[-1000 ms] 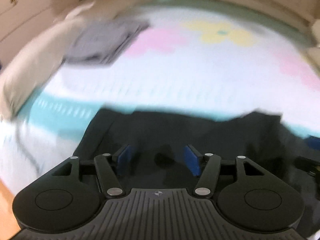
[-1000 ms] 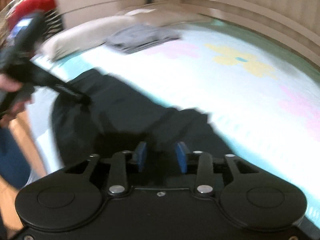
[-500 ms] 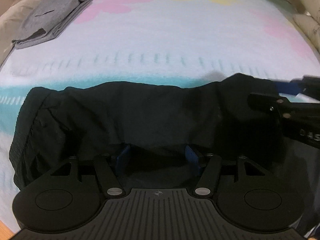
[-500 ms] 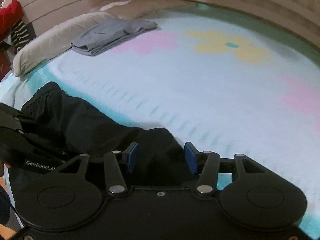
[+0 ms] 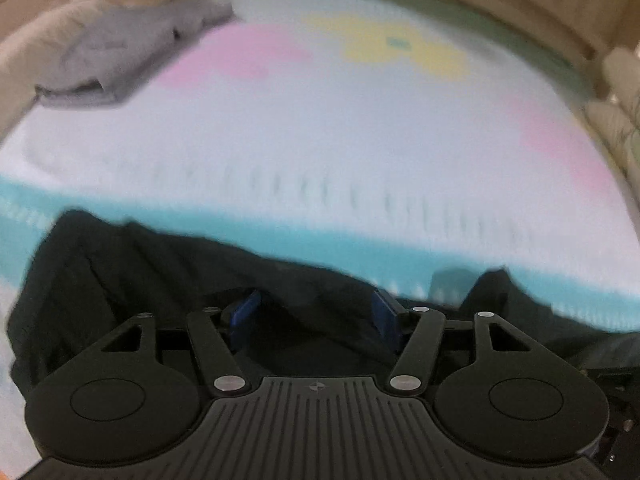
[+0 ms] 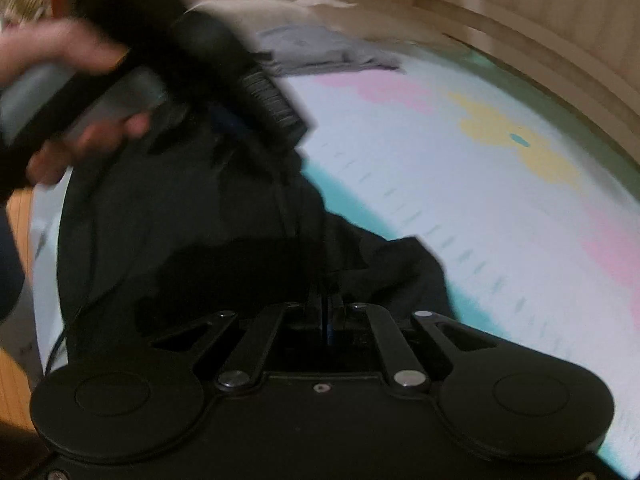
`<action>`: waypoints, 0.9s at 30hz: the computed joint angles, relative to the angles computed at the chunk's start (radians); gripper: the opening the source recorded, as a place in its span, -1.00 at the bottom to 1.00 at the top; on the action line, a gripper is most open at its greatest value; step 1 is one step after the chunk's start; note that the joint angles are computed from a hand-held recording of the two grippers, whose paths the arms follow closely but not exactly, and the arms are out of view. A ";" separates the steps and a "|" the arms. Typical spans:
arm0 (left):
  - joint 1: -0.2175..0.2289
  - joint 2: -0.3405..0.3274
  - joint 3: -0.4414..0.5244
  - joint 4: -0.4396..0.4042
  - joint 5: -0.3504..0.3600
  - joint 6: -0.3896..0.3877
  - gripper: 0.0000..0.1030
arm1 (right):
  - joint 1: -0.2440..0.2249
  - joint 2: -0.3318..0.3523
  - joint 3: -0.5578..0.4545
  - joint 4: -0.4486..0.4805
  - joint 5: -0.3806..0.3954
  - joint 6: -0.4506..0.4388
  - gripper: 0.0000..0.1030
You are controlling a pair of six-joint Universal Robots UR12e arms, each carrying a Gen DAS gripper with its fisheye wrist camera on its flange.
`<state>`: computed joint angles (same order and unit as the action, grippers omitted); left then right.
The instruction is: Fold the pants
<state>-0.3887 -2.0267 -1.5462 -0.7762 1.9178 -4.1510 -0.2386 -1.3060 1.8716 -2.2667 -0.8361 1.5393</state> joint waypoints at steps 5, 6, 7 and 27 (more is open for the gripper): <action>0.000 -0.017 0.024 -0.095 -0.004 0.031 0.16 | 0.001 -0.001 -0.001 0.025 -0.016 -0.009 -0.67; -0.001 -0.017 0.024 -0.095 -0.001 0.033 0.16 | 0.002 0.000 -0.008 0.038 -0.017 -0.006 -0.67; 0.000 -0.018 0.022 -0.092 0.001 0.031 0.16 | 0.004 0.002 -0.015 0.045 -0.014 0.008 -0.47; -0.045 0.028 -0.017 -0.080 0.094 -0.063 0.16 | 0.060 0.090 -0.205 0.315 0.025 0.274 -0.43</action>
